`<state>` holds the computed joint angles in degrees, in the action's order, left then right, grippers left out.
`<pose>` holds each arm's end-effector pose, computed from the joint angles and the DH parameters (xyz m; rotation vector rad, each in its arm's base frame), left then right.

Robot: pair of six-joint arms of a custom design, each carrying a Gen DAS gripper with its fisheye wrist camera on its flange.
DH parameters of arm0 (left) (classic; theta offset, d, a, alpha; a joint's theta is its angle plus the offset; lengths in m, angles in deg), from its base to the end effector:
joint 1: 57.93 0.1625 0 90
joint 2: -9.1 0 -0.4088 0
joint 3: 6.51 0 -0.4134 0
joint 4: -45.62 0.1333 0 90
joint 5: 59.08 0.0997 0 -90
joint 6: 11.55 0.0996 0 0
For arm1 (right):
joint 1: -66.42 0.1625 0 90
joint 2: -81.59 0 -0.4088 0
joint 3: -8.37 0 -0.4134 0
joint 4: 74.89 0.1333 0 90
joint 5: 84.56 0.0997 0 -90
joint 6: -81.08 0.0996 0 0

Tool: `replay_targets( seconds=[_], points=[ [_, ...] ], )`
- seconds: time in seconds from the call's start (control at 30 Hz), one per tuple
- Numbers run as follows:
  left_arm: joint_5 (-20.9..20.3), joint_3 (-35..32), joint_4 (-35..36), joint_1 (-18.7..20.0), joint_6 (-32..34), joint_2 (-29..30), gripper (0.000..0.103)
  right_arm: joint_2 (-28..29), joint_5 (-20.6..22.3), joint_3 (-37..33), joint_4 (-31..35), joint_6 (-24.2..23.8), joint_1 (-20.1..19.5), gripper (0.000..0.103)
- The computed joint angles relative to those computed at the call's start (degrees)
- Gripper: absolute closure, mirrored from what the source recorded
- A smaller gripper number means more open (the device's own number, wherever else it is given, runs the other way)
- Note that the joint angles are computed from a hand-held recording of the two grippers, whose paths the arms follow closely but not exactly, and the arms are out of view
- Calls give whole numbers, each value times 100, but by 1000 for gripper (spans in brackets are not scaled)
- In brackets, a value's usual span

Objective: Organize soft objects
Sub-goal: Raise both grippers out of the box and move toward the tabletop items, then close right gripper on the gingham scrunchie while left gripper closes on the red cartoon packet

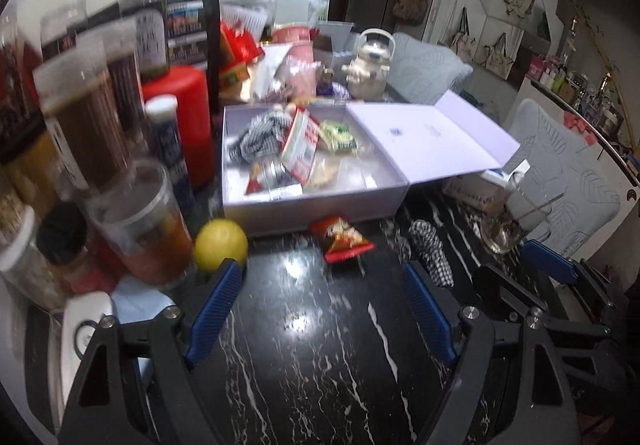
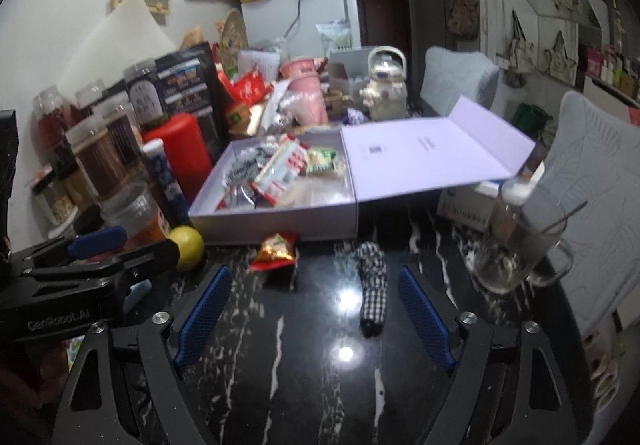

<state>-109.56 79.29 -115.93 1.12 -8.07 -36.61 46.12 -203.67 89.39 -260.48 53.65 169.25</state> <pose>-0.2051 -0.7245 0.1754 0.4902 2.4228 -0.8826 0.2500 -0.7155 0.1251 0.5423 -2.3086 1.0122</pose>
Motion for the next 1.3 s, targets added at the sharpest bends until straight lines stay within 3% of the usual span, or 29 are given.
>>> replay_targets(
  seconds=[0.53, 0.73, 0.9, 1.0, 1.3],
  points=[
    [16, -913, 637, 322, -140, 735, 20, 479, -267, -805, 1011, 427, -400, 27],
    [-186, -1472, 939, 454, -76, 1098, 20, 716, -399, -1311, 1599, 559, -552, 37],
    [-495, -2006, 1296, 547, -130, 1389, 20, 851, -335, -1659, 2207, 610, -674, 63],
    [-615, -2301, 1502, 591, -244, 1554, 20, 892, -280, -1732, 2215, 390, -698, 77],
    [-555, -3228, 2364, 682, -483, 2130, 20, 877, -203, -1831, 2329, 314, -745, 77]
  ],
)
